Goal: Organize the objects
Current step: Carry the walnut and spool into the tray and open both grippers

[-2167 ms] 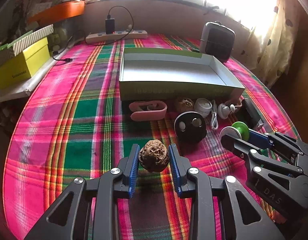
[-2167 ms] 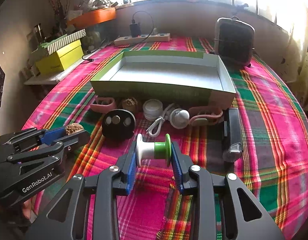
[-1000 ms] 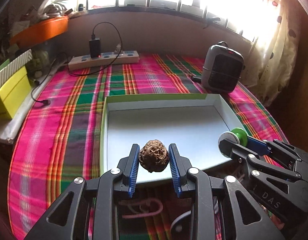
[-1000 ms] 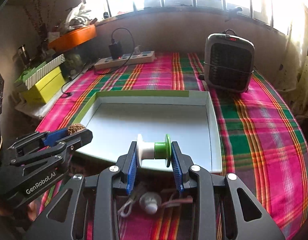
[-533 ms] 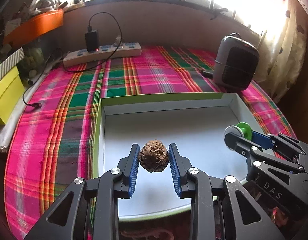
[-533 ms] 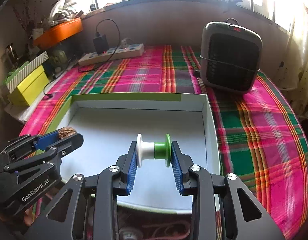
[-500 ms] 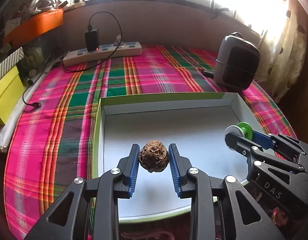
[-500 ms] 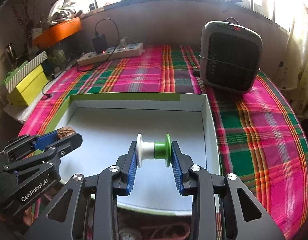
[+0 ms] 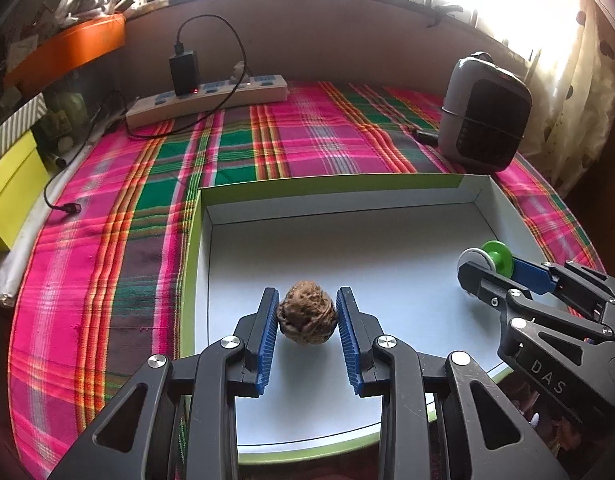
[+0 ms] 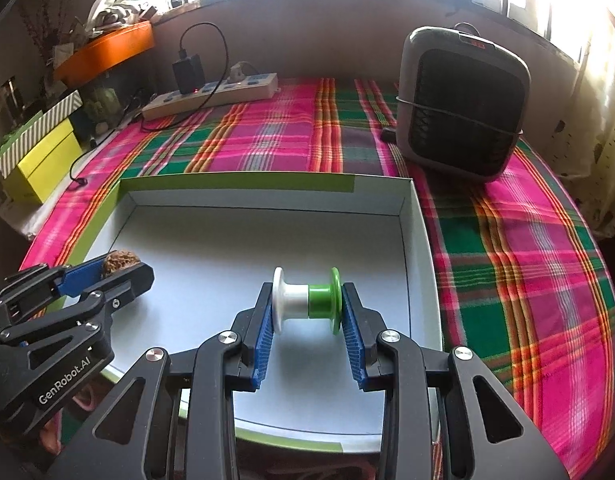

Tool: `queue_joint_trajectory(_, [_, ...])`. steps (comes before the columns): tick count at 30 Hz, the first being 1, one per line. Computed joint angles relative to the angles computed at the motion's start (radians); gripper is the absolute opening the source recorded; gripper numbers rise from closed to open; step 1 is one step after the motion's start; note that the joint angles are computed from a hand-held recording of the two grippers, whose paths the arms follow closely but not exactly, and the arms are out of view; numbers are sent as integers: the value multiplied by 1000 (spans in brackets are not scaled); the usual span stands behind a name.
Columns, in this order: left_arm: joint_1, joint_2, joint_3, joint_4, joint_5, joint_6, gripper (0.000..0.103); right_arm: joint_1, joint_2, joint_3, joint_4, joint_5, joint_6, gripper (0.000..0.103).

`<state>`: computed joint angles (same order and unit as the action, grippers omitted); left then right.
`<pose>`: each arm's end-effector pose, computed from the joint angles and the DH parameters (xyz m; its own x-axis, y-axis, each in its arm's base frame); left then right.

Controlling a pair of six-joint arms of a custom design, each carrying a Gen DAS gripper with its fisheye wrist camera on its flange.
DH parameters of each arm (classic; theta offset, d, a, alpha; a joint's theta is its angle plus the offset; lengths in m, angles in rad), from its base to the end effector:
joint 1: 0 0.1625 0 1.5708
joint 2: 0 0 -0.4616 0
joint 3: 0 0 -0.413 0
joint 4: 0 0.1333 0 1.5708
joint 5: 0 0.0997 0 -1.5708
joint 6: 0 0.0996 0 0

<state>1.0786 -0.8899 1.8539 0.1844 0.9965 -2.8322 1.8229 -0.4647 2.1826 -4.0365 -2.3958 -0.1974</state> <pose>-0.0567 -0.5023 0.0648 -0.6738 0.4357 -0.5968 0.6679 0.7046 -0.2396 0.1758 -0.4413 -0.0209 -0.7307 0.1691 0.6615 -0.3326 0.7579 -0.5612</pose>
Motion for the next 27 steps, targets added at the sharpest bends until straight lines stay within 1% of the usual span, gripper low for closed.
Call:
queue_joint_trajectory(8, [-1, 5, -2, 1, -17, 0, 27, 1, 0, -6, 14, -12, 4, 33])
queue_joint_trajectory(17, [0, 3, -1, 1, -14, 2, 28, -3, -1, -6, 15, -13, 2, 34])
queue_joint_trajectory(19, [3, 2, -1, 1, -8, 1, 28, -4, 0, -7, 16, -19, 4, 36])
queue_joint_trajectory(24, [6, -1, -2, 9, 9, -2, 31, -4, -4, -1, 17, -13, 22, 49])
queue_joint_trajectory(27, [5, -8, 6, 5, 15, -3, 33, 1, -2, -2, 13, -19, 23, 52])
